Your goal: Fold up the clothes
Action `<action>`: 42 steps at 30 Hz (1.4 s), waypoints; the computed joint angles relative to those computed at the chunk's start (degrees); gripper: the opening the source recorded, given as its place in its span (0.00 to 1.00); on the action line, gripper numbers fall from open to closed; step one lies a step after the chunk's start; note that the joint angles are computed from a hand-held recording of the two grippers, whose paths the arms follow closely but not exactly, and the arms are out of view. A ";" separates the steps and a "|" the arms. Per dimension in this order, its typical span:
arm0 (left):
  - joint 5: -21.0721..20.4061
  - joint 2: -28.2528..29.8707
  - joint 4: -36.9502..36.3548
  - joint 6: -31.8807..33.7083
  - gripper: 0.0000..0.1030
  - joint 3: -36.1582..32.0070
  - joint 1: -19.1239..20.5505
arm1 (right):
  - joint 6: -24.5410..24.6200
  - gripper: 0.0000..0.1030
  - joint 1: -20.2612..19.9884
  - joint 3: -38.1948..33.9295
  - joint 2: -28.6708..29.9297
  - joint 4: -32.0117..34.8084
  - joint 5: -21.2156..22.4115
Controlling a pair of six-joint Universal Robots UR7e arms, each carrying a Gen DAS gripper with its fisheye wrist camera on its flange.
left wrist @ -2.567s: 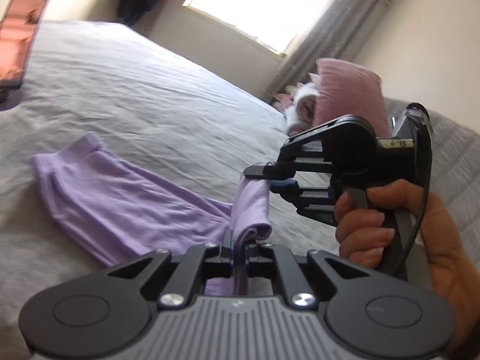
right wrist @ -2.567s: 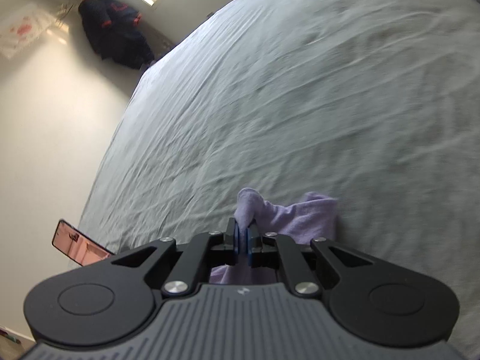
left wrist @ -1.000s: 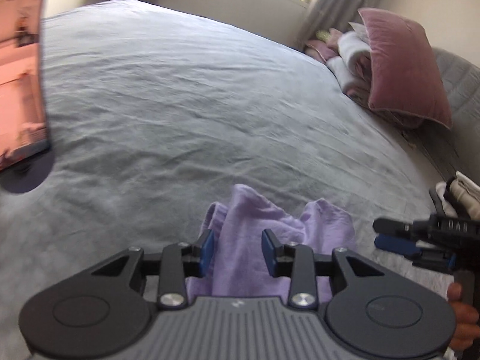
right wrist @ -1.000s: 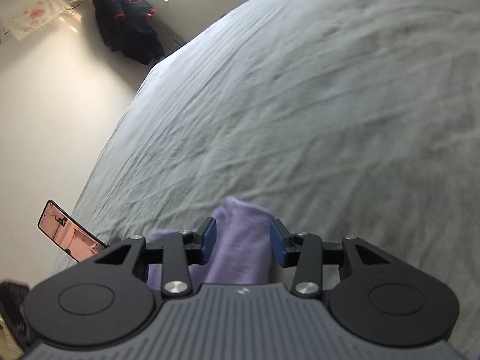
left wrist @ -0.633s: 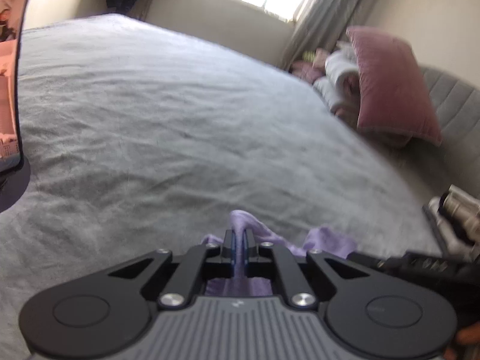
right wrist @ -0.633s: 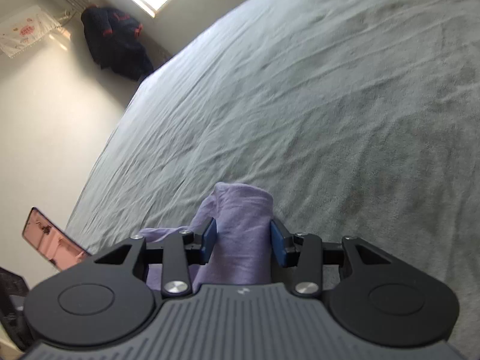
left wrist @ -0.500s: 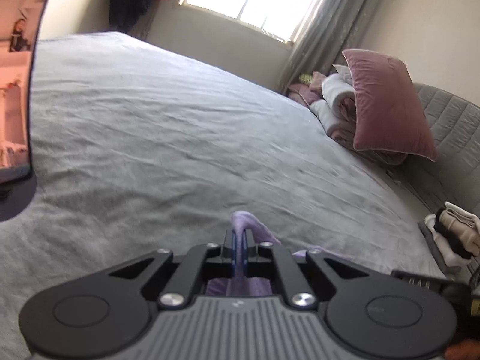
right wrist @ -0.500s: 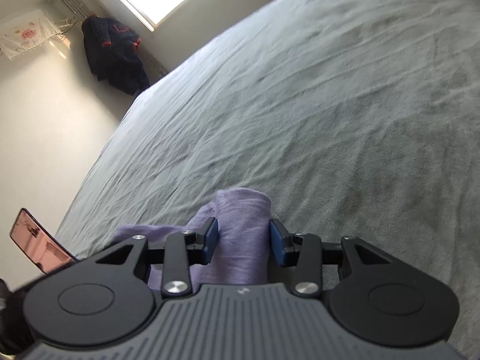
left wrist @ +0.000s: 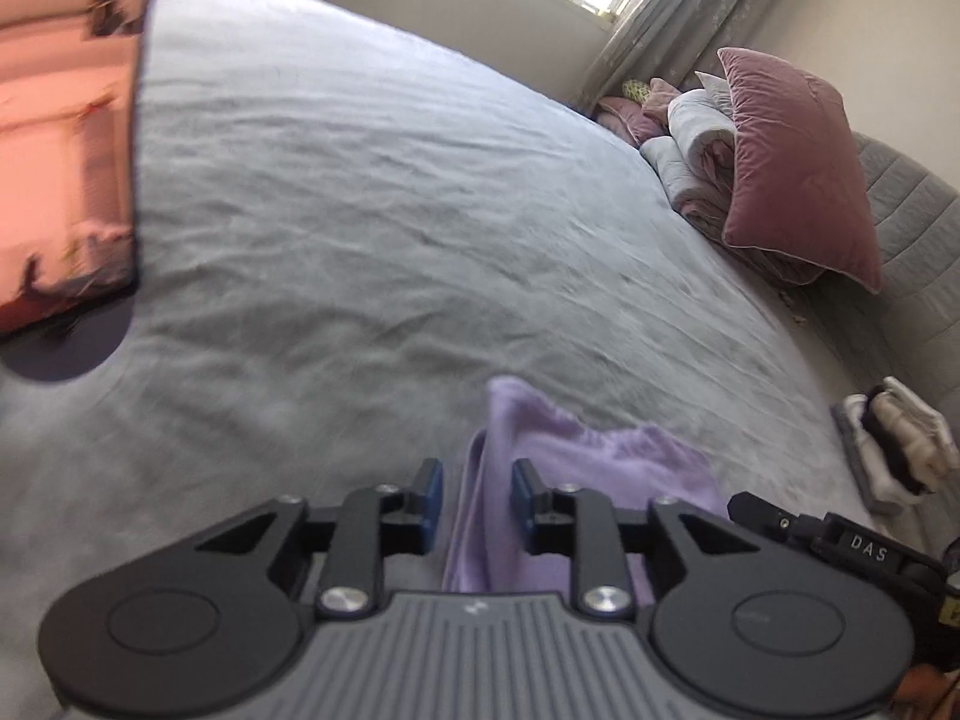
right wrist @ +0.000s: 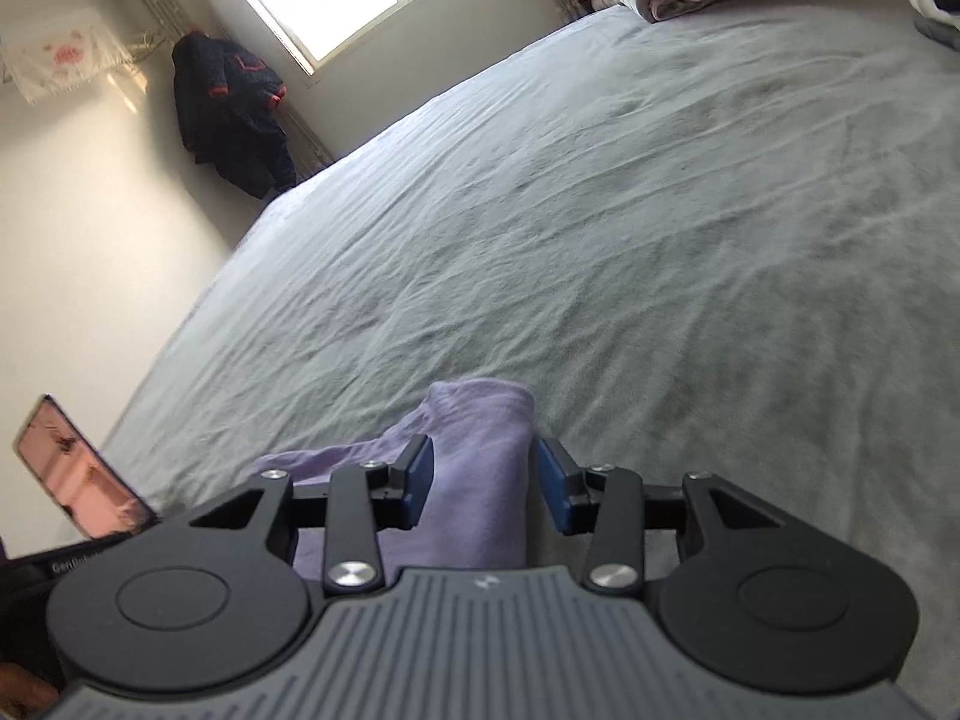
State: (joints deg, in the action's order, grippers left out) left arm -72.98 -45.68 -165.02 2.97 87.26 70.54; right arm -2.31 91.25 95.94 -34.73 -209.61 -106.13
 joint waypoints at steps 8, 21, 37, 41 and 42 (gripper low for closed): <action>-8.12 -4.97 8.71 -0.74 0.36 2.79 1.98 | 3.28 0.42 -0.55 8.84 -4.36 -0.67 3.68; -8.23 -6.63 12.33 -2.17 0.04 4.42 0.93 | 3.62 0.42 0.80 11.57 -4.85 -1.02 -0.06; 10.51 -4.58 -6.80 8.74 0.49 8.64 -2.89 | -1.25 0.47 1.56 10.32 -2.29 -5.66 -3.35; 2.36 -3.03 -19.93 15.42 0.50 10.54 -2.65 | -8.76 0.47 2.84 6.70 1.27 -10.29 -5.93; 0.73 -2.02 -22.61 17.85 0.50 10.68 -2.62 | -11.68 0.47 3.24 5.25 2.57 -11.67 -6.36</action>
